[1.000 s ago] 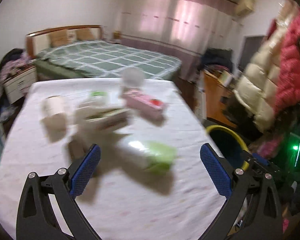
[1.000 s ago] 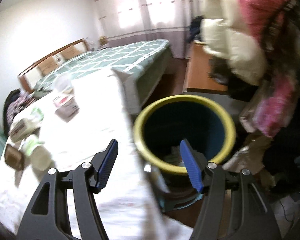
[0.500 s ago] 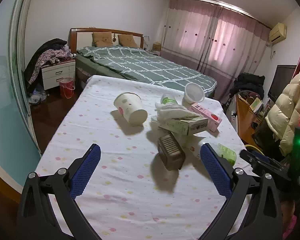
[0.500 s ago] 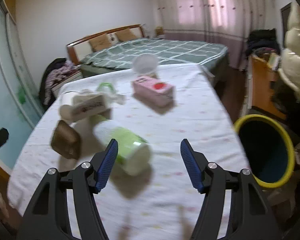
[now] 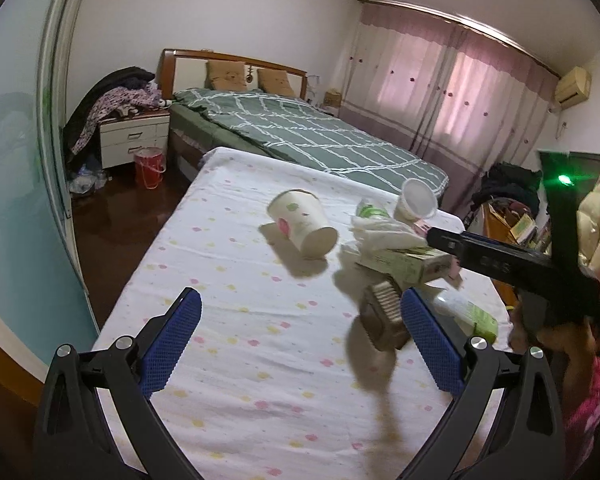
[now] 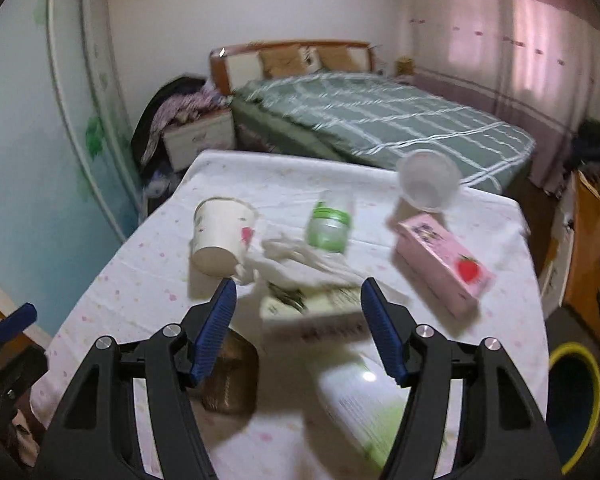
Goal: Collect trash
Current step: 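Grasp the crumpled white tissue with the right gripper, then drop the tissue in the bin with the right gripper while left gripper nears brown tray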
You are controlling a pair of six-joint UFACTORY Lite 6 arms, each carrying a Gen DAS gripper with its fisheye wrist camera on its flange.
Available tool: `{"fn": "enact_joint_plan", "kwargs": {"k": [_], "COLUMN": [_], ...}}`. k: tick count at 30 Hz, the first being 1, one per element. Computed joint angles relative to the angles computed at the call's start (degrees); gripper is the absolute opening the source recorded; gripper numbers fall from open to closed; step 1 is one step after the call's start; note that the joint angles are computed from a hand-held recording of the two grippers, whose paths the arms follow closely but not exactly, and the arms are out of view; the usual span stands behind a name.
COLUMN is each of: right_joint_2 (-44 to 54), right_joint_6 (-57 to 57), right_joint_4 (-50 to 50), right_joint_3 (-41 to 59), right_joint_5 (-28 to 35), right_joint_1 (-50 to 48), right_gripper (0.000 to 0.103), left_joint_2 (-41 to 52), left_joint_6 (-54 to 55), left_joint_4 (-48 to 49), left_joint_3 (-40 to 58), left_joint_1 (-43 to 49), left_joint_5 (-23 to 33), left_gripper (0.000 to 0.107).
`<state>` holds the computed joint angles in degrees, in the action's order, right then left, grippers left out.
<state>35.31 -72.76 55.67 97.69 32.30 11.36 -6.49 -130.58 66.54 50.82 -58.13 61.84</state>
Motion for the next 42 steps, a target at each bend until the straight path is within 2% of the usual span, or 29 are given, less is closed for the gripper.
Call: {"fn": "enact_joint_plan", "kwargs": {"k": [3, 8, 11, 13, 14, 16, 19, 24, 35, 42], "right_joint_2": [8.21, 18.71, 24.52, 27.46, 28.70, 30.60, 31.53, 21.47, 4.60, -0.56], "right_joint_6": [14.11, 26.03, 31.40, 33.64, 34.36, 35.39, 35.09, 26.94, 10.49, 2.90], "right_joint_4": [-14.17, -25.05, -29.36, -30.92, -31.31, -31.60, -29.85, -20.64, -2.97, 5.00], "right_joint_3": [11.93, 26.26, 35.14, 39.73, 41.91, 45.39, 47.80, 34.12, 13.26, 3.16], "right_joint_5": [0.65, 3.75, 6.63, 8.44, 9.56, 11.25, 12.80, 9.22, 8.99, 8.81], "right_joint_1": [4.33, 6.71, 7.22, 7.17, 7.02, 6.79, 6.04, 3.73, -5.05, -14.11], "right_gripper": [0.062, 0.056, 0.048, 0.031, 0.028, 0.013, 0.010, 0.010, 0.010, 0.010], "left_joint_2": [-2.21, -4.70, -5.48, -5.73, -5.84, -6.11, -5.66, -4.91, 0.42, 7.47], "left_joint_6": [-0.99, -1.70, -2.20, -2.93, -3.10, -3.22, -3.28, -2.75, -0.84, 2.09], "left_joint_4": [0.39, 0.92, 1.20, 1.65, 1.77, 1.89, 2.24, 2.28, 2.79, 2.83], "left_joint_3": [-2.95, -6.37, -7.72, -8.64, -8.91, -9.40, -9.34, -8.66, -3.54, 3.05], "left_joint_1": [1.45, 3.29, 4.51, 5.48, 5.70, 6.15, 6.74, 6.93, 6.18, 6.38], "left_joint_5": [-1.97, -4.36, -5.79, -7.15, -7.45, -8.02, -8.95, -9.31, -11.09, -14.33], "left_gripper": [0.098, 0.098, 0.098, 0.098, 0.098, 0.098, 0.098, 0.098, 0.098, 0.098]}}
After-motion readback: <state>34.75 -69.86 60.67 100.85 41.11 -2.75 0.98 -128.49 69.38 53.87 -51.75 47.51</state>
